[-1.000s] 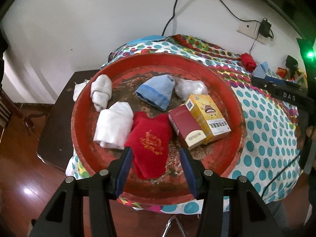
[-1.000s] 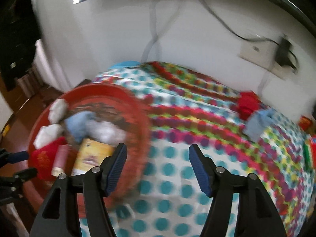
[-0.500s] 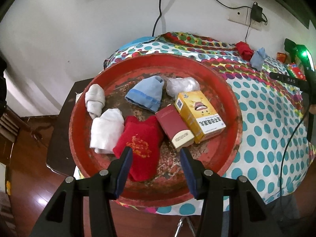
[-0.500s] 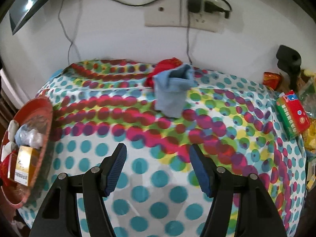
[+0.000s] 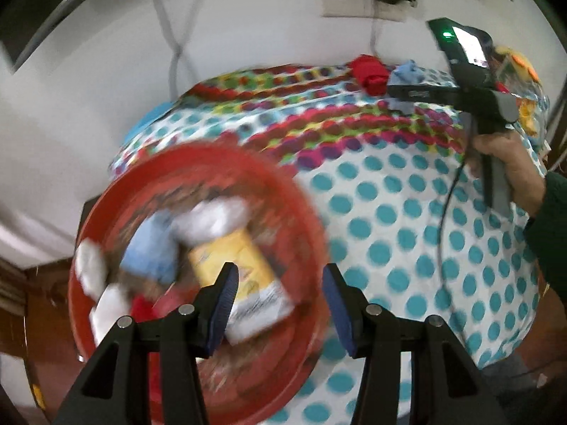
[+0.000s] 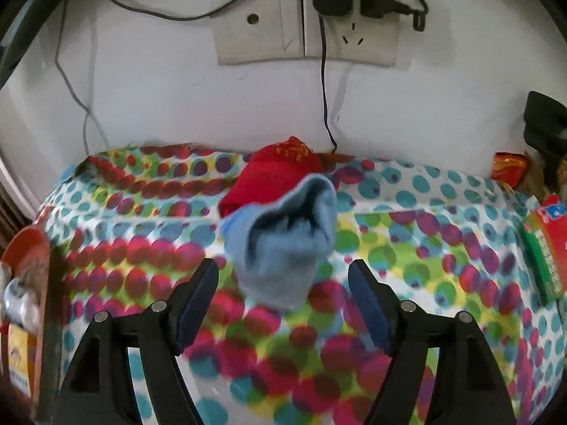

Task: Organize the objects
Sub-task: 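Move the right gripper to the gray-blue sock and grasp it, then grasp the red sock with the left gripper while the right gripper holds the gray-blue sock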

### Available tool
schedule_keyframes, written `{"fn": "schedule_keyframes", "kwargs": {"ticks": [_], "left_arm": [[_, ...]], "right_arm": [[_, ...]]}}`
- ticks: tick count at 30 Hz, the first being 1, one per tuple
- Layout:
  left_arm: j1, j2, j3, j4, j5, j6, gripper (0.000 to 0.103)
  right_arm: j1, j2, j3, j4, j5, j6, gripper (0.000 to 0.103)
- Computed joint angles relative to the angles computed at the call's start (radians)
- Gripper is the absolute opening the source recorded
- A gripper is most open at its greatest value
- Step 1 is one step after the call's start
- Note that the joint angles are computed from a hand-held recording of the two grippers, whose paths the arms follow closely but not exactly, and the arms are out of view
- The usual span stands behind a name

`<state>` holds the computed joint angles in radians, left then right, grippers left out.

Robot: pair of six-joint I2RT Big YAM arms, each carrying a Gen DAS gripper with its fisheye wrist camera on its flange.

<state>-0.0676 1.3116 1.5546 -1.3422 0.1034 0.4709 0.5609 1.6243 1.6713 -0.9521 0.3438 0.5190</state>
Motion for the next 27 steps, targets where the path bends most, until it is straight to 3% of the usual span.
{"fn": "schedule_keyframes", "kwargs": {"ticks": [1,4,9,14,20,24,27], "left_arm": [[-0.015,0.016,0.014,-0.003,0.000,-0.010,0.051],[-0.073,0.097,0.085,-0.025,0.018,-0.063,0.051],[-0.173,0.245,0.214,0.002,-0.038,-0.172,0.051],[-0.241,0.419,0.416,-0.011,0.041,-0.275,0.051],[-0.317,0.618,0.691,-0.073,0.057,-0.282,0.051],[-0.343,0.753,0.878,-0.144,0.009,-0.300,0.051],[-0.348,0.823,0.960,-0.154,-0.024,-0.325,0.051]], "right_arm": [[-0.007,0.002,-0.005,0.015,-0.016,-0.010,0.070],[-0.025,-0.018,-0.044,0.065,-0.081,-0.053,0.038],[-0.025,-0.132,-0.167,0.111,-0.059,-0.088,0.037],[-0.026,-0.258,-0.305,0.112,-0.029,-0.075,0.037],[-0.058,-0.303,-0.379,0.152,-0.094,-0.063,0.038],[-0.071,-0.314,-0.396,0.177,-0.131,-0.063,0.039],[-0.082,-0.320,-0.405,0.189,-0.161,-0.052,0.039]]}}
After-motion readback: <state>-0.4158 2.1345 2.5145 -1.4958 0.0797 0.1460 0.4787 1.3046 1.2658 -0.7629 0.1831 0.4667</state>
